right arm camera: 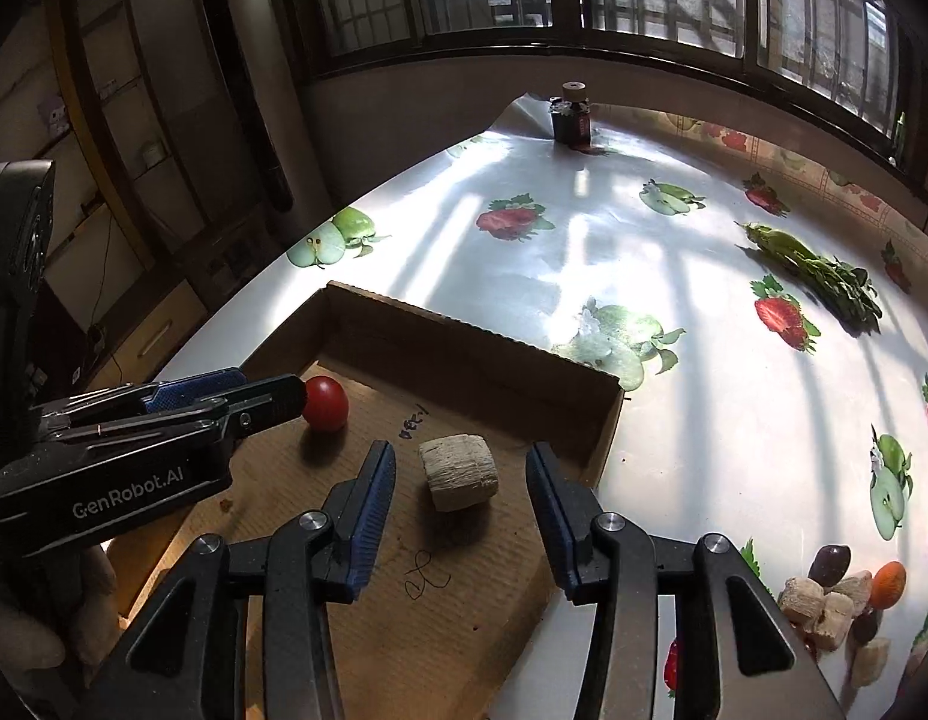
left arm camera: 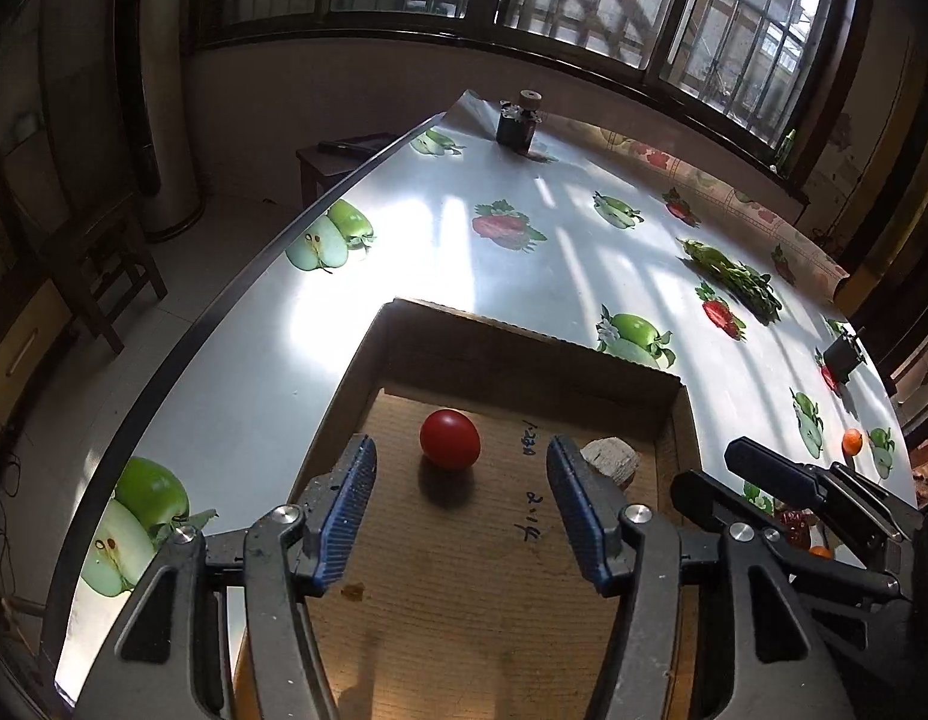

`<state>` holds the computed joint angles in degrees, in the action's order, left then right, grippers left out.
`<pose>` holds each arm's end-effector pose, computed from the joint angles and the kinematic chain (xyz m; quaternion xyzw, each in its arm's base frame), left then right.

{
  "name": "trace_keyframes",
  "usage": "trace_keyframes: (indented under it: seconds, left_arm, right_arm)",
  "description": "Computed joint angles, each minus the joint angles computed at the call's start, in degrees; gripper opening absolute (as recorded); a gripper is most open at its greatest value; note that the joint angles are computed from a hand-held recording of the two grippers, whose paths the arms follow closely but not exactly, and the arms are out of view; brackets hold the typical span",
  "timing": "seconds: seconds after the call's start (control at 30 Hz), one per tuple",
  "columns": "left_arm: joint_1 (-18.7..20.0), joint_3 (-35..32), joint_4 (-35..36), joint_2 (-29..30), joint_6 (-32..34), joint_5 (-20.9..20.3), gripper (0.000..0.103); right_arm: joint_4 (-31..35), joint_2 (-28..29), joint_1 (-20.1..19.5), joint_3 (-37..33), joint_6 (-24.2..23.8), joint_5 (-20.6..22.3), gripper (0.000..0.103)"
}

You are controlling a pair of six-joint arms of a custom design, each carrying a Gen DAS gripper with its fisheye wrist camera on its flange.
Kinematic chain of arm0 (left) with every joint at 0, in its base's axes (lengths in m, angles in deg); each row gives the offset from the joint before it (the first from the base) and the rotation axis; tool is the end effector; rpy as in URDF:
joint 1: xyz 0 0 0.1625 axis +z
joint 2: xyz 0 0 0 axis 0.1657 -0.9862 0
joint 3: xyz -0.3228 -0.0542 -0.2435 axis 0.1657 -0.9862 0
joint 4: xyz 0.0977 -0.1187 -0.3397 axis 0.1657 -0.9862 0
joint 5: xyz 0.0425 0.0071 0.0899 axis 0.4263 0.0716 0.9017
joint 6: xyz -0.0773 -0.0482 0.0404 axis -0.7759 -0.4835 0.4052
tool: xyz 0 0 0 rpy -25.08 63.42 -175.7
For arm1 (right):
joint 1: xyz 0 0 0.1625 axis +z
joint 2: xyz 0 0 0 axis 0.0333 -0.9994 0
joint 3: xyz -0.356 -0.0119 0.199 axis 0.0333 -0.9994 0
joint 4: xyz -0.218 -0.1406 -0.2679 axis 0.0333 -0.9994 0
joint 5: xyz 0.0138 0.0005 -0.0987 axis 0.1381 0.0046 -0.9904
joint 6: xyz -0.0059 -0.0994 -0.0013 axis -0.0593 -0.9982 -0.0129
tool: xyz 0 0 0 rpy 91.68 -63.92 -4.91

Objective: Organize fruits
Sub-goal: 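Carry both items into the cardboard box and open both tools, then grasp a dried red date with the left tool while the right tool grasps another beige cylindrical cake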

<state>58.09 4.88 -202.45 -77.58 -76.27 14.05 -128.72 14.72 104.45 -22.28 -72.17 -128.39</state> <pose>-0.1053 -0.7541 0.2359 0.1911 0.9043 -0.2799 0.2594 0.2957 -0.7271 0.0245 0.1638 -0.8955 0.3153 0.2679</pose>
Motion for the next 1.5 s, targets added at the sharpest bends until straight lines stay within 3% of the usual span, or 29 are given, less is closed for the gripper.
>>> trace_keyframes:
  seconds: [0.1, 0.17, 0.4, 0.63, 0.93, 1.17, 1.37, 1.5]
  left_arm:
    - [-2.6, 7.9, -8.7, -3.2, 3.1, 2.9, 0.082]
    - [-4.0, 12.4, -12.5, -5.1, 3.9, 3.3, 0.082]
    - [-8.1, 22.7, -19.1, -9.5, 3.5, 3.8, 0.082]
    - [-10.4, 26.2, -19.3, -9.8, 3.3, 4.6, 0.082]
    - [-9.7, 23.7, -12.4, -7.6, -1.9, 2.4, 0.082]
    - [-9.2, 19.7, -4.8, -3.2, -4.4, -2.9, 0.082]
    - [-9.4, 14.3, -1.1, 2.5, -4.7, -6.5, 0.081]
    - [-9.8, 11.5, -0.1, 6.0, -3.3, -7.2, 0.069]
  right_arm:
    - [-6.1, -4.5, 0.2, 8.4, 1.8, 1.8, 0.059]
    - [-9.8, -7.2, 0.3, 13.6, 3.4, 2.6, 0.064]
    - [-22.5, -14.5, 0.1, 29.2, 6.3, 3.0, 0.067]
    - [-32.5, -19.6, -1.3, 40.0, 6.6, 0.5, 0.069]
    - [-43.8, -28.8, -6.9, 52.7, 6.8, -3.6, 0.069]
    - [-41.2, -33.8, -12.5, 56.0, 10.2, -3.8, 0.069]
    - [-33.4, -30.3, -13.4, 49.7, 8.0, -1.7, 0.068]
    - [-31.0, -28.4, -14.1, 46.9, 6.9, -0.3, 0.053]
